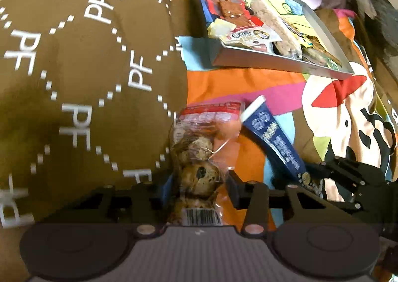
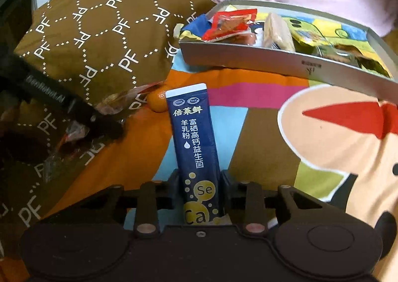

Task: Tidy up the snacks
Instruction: 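Lift the quail-egg bag with the left tool while the right tool lifts the blue tube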

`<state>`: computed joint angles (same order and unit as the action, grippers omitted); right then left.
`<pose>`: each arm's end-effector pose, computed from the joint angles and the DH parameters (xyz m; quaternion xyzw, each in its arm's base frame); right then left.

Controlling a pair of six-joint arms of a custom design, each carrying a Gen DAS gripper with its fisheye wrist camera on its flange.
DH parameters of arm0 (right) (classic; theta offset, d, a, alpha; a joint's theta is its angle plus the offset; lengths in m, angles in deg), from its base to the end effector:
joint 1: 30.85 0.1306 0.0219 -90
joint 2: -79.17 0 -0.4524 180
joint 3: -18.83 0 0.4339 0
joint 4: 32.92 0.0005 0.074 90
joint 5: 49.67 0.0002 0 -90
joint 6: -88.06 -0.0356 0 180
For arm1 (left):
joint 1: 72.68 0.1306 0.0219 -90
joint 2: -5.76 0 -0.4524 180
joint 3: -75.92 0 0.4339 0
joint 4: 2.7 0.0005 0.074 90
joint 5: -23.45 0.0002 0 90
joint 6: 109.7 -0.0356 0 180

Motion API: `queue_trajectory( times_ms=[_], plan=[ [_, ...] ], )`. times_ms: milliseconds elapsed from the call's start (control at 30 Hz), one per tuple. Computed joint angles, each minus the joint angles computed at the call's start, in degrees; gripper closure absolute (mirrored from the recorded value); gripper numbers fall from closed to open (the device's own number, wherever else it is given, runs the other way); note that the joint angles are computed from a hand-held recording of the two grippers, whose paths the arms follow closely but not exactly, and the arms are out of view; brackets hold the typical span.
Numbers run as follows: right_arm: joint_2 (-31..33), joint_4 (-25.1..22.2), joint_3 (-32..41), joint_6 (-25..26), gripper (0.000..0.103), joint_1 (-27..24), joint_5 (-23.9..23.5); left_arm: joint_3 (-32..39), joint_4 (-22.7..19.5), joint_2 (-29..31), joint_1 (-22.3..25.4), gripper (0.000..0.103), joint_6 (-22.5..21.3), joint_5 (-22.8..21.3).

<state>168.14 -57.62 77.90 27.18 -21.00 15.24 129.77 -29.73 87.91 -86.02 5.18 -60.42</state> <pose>0.4421 0.0916 0.2799 -0.3724 0.8546 0.1543 0.3272 0.3923 -0.0974 0.2830 -0.0800 0.9500 -0.1456 0.2644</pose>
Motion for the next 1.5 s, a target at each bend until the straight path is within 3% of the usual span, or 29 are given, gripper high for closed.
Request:
queue_trajectory(
  times_ms=[133, 267, 367, 467, 567, 733, 1100, 1500],
  plan=[
    [-2.2, 0.3, -1.8, -0.9, 0.073, -0.2, 1.4, -1.7, -0.2, -2.3, -3.3, 0.057, 6.1, -2.5],
    [-5.0, 0.4, -4.0, 0.3, 0.074, -0.7, 2.0, -2.3, -3.4, -4.5, -9.0, 0.058, 12.0, -13.3],
    [-7.1, -0.2, -5.5, 2.2, 0.074, -1.1, 1.9, -2.5, -5.9, -5.5, -12.1, 0.058, 15.0, -17.4],
    [-9.6, -1.2, -7.2, 4.9, 0.074, -1.5, 1.8, -3.4, -6.5, -7.0, -13.3, 0.059, 16.4, -15.1],
    [-12.3, -2.1, -8.7, 6.5, 0.074, -1.9, 2.2, -4.9, -5.7, -9.1, -14.2, 0.059, 20.5, -12.9],
    [-17.1, 0.0, -12.3, 11.2, 0.074, -2.5, 4.4, -7.1, -4.8, -12.1, -16.9, 0.059, 25.3, -14.3],
    [-23.9, 2.8, -17.7, 21.0, 0.074, -4.4, 4.6, -6.8, -8.9, -14.0, -23.7, 0.060, 28.1, -19.7],
    [-24.5, 2.4, -16.7, 18.4, 0.074, -8.2, 1.1, -6.0, -9.3, -14.4, -26.6, 0.060, 27.6, -23.7]
  ],
)
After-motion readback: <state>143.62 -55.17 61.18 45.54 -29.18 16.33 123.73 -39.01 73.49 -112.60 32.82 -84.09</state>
